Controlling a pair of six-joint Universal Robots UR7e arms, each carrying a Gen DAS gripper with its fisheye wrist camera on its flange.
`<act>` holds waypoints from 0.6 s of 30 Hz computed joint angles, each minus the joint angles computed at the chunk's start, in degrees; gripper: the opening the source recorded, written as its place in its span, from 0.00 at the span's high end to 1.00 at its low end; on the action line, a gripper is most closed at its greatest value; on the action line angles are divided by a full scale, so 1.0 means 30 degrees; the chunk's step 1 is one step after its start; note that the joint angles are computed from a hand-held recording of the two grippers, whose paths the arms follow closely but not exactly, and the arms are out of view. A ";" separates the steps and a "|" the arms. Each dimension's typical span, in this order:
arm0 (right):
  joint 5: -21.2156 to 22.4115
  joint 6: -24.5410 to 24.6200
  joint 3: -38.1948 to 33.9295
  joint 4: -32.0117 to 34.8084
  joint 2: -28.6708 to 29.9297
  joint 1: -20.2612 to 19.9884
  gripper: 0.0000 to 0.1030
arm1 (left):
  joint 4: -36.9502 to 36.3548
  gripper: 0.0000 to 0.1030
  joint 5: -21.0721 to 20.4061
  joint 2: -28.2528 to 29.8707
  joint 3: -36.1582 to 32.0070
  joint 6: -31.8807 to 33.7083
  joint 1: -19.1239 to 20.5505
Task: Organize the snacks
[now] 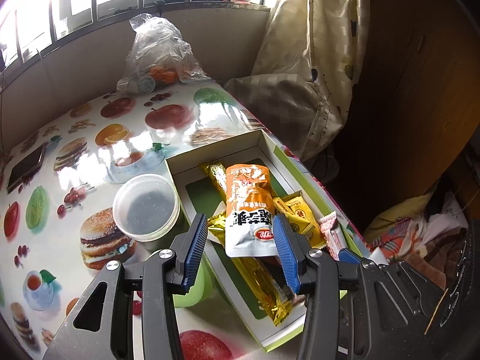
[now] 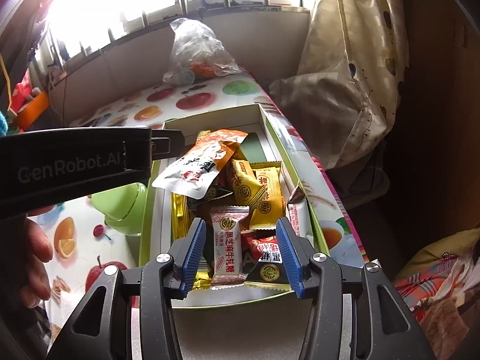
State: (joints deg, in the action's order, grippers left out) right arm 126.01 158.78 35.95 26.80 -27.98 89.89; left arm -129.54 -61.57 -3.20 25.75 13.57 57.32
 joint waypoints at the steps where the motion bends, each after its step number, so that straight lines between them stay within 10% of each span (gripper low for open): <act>1: 0.0124 0.0039 0.0388 -0.0316 -0.0182 0.0067 0.53 | -0.0624 0.55 -0.0008 -0.0513 0.0957 -0.0011 -0.0009; 18: 0.1590 -0.0104 0.7102 -0.5233 -0.2860 0.0989 0.52 | -0.8573 0.55 0.0725 -0.6245 1.2971 0.1472 0.0143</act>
